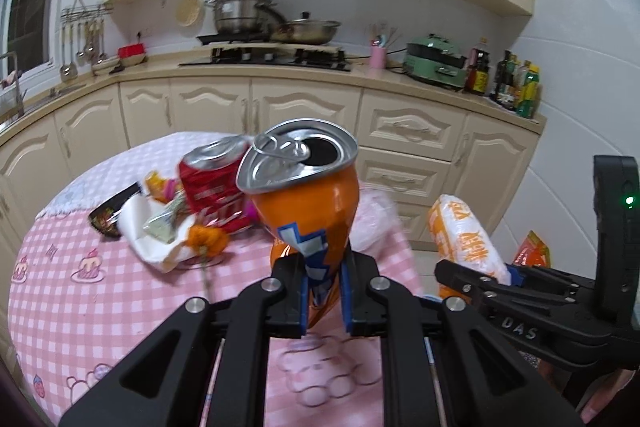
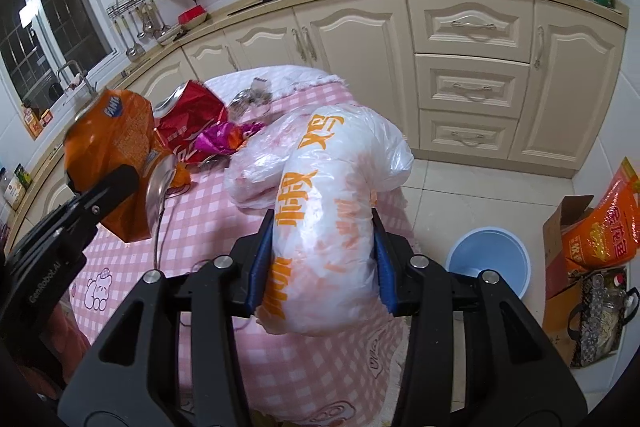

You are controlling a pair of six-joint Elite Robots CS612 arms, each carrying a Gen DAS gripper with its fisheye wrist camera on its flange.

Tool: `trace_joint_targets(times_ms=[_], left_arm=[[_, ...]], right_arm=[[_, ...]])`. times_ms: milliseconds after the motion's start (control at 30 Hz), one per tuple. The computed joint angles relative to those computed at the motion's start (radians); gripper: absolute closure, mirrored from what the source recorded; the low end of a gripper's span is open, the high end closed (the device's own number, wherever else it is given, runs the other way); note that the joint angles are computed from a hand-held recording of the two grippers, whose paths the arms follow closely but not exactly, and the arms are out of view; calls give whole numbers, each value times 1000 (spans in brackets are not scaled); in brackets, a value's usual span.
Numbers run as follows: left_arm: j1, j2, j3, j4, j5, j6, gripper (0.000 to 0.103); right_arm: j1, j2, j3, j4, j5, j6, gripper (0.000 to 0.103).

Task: Collect trash
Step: 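Carry the orange can and white bag over the blue bucket with both tools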

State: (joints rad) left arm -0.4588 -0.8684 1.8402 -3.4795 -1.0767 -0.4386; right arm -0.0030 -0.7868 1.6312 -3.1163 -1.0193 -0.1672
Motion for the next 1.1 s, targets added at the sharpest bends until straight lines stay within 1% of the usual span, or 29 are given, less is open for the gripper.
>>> trace_joint_targets(times_ms=[100, 200, 333, 400, 567, 667, 800, 867, 933, 1000, 1100], left_arm=[[-13, 9, -27, 6, -23, 25, 91], [-26, 24, -65, 35, -52, 46, 91], [-42, 55, -127, 86, -112, 67, 91], [-47, 70, -158, 117, -139, 73, 91], [-61, 131, -269, 219, -236, 104, 91], [-63, 171, -337, 290, -297, 113, 91], [-67, 229, -431, 381, -360, 121, 91], [-67, 266, -490, 436, -399, 131, 91], [-68, 300, -544, 483, -422, 132, 91], [-67, 330, -590, 511, -438, 132, 91], [-66, 377, -660, 557, -455, 139, 91]], right_arm=[[-16, -2, 4, -9, -5, 15, 60], [-40, -2, 7, -17, -17, 39, 60], [-71, 0, 7, -20, -38, 68, 60], [-89, 3, 6, -18, -54, 80, 60], [-131, 20, -12, -7, -100, 116, 60], [-153, 40, -36, 18, -128, 140, 60], [-179, 75, -79, 71, -165, 161, 60], [-189, 94, -104, 99, -179, 168, 60], [-193, 110, -129, 130, -189, 173, 60], [-198, 134, -160, 171, -198, 176, 60], [-203, 176, -219, 259, -200, 173, 60]])
